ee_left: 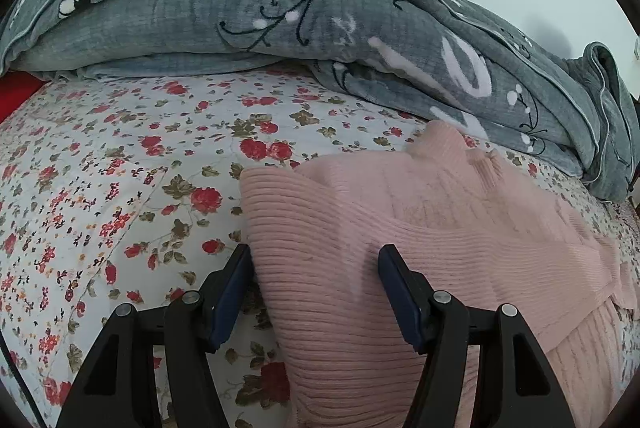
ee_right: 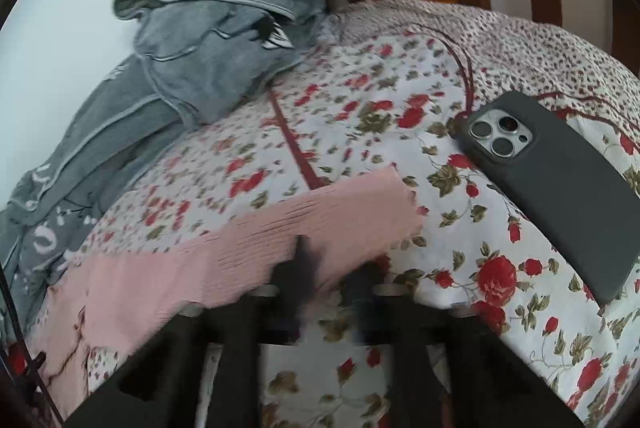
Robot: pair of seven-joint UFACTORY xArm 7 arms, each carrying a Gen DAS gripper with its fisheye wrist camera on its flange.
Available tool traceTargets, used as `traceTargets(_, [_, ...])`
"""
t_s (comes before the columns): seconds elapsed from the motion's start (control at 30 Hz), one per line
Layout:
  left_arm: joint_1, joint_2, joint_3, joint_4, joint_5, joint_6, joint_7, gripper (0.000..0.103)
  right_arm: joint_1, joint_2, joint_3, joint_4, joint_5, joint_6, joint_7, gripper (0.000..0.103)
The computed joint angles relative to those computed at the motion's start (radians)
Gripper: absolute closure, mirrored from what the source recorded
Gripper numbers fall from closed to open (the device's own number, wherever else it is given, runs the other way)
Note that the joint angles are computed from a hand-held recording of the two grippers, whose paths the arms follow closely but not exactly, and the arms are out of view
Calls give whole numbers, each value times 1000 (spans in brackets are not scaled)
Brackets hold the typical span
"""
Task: Fold small clothes
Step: 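Close the right tool on the sleeve cuff and lift it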
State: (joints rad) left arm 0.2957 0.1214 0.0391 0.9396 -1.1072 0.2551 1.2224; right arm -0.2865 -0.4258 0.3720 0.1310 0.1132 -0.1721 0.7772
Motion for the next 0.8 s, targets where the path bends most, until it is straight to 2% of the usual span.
traceTargets(0.07, [1,-2,0,0,-3,6,4,40,-72,-36,93,15,3,44,18,96])
traceTargets(0.13, [3,-6,1,0,-14,12,13,40,-176,-115,232,43,-26,128,70,96])
traceTargets(0.2, [4,-10,3,0,-27,20,24,40,-222,-185,304,70,-63,191,111,97])
traceTargets(0.37, [-1,-31,10,-9,-95,29,82,40,-222,-345,383,137,-138,316,208,97])
traceTargets(0.43, [-7,-48,14,-18,-150,19,129,39,-208,-363,399,167,-159,340,243,97])
traceTargets(0.53, [-18,-88,30,-42,-251,-5,202,36,-166,-352,405,223,-200,372,260,97])
traceTargets(0.67, [-11,-166,89,-97,-244,57,214,33,-154,-322,447,330,-271,442,285,97])
traceTargets(0.73, [-9,-208,120,-129,-272,45,309,33,-146,-297,460,373,-300,452,298,97])
traceTargets(0.8, [-5,-235,146,-148,-268,-4,376,33,-151,-271,488,434,-336,470,314,97])
